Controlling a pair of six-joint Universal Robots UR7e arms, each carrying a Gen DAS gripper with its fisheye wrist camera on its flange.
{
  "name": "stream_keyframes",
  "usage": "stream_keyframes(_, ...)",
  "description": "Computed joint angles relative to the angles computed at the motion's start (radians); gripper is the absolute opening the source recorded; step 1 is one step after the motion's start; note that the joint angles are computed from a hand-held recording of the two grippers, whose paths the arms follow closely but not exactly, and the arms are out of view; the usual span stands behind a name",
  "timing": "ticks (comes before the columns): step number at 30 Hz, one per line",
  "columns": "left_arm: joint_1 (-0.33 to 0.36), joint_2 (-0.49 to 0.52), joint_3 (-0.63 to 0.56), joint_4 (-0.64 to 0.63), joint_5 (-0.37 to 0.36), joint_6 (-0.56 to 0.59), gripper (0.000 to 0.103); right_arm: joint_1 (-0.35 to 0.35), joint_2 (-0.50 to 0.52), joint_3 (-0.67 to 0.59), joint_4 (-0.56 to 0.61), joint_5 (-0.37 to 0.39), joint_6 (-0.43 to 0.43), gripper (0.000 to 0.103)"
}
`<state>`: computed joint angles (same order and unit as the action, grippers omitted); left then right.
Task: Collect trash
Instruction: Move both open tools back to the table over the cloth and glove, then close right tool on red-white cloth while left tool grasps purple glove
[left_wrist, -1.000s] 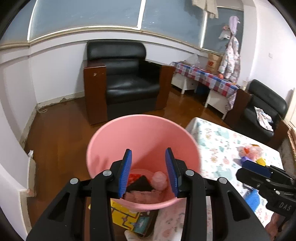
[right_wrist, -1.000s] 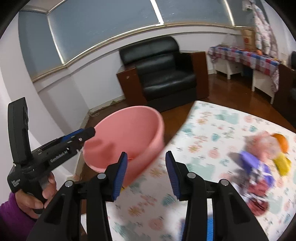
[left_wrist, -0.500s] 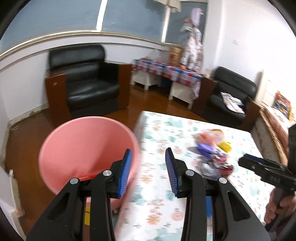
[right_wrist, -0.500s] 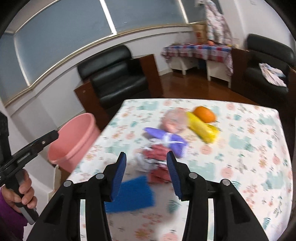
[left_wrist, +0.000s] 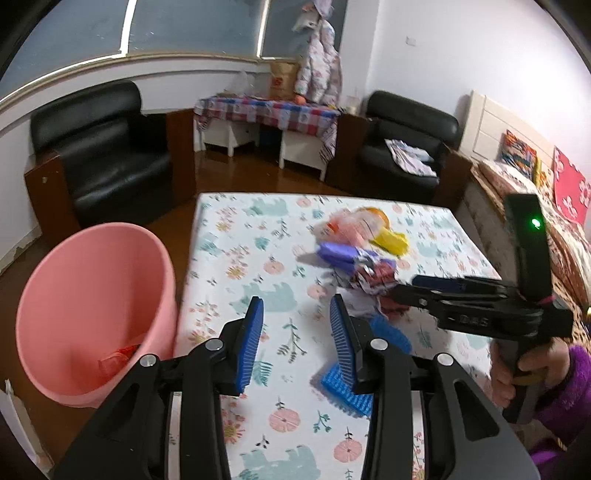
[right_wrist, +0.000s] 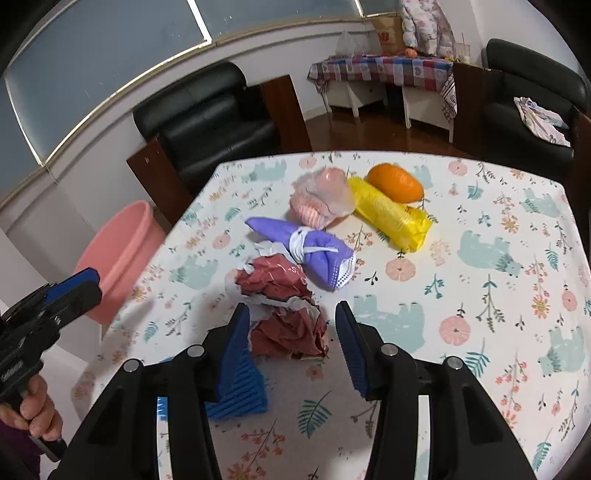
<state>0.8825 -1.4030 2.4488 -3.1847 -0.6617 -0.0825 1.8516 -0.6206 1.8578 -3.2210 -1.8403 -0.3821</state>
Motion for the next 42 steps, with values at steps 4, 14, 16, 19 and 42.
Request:
stream_keyframes(4, 0.016, 0.01, -0.008, 0.029, -0.033, 0.001, 0.038, 0.0, 0.029, -0.028, 0.022, -0.032, 0.007, 0.046)
stream_keyframes(14, 0.049, 0.06, -0.072, 0.024, -0.078, 0.061, 0.038, -0.016, -0.011, 0.062, -0.099, -0.043, 0.022, 0.022)
stream_keyframes(16, 0.057, 0.082, -0.095, 0.015, -0.094, 0.083, 0.038, -0.021, -0.031, 0.091, -0.149, -0.049, 0.043, 0.022)
stream_keyframes(19, 0.068, 0.119, -0.13, 0.006, -0.111, 0.104, 0.038, -0.026, -0.052, 0.124, -0.211, -0.065, 0.066, 0.022)
stream_keyframes(42, 0.224, 0.306, -0.416, 0.163, -0.23, -0.127, 0.038, -0.061, -0.076, 0.177, -0.239, -0.062, 0.14, 0.022)
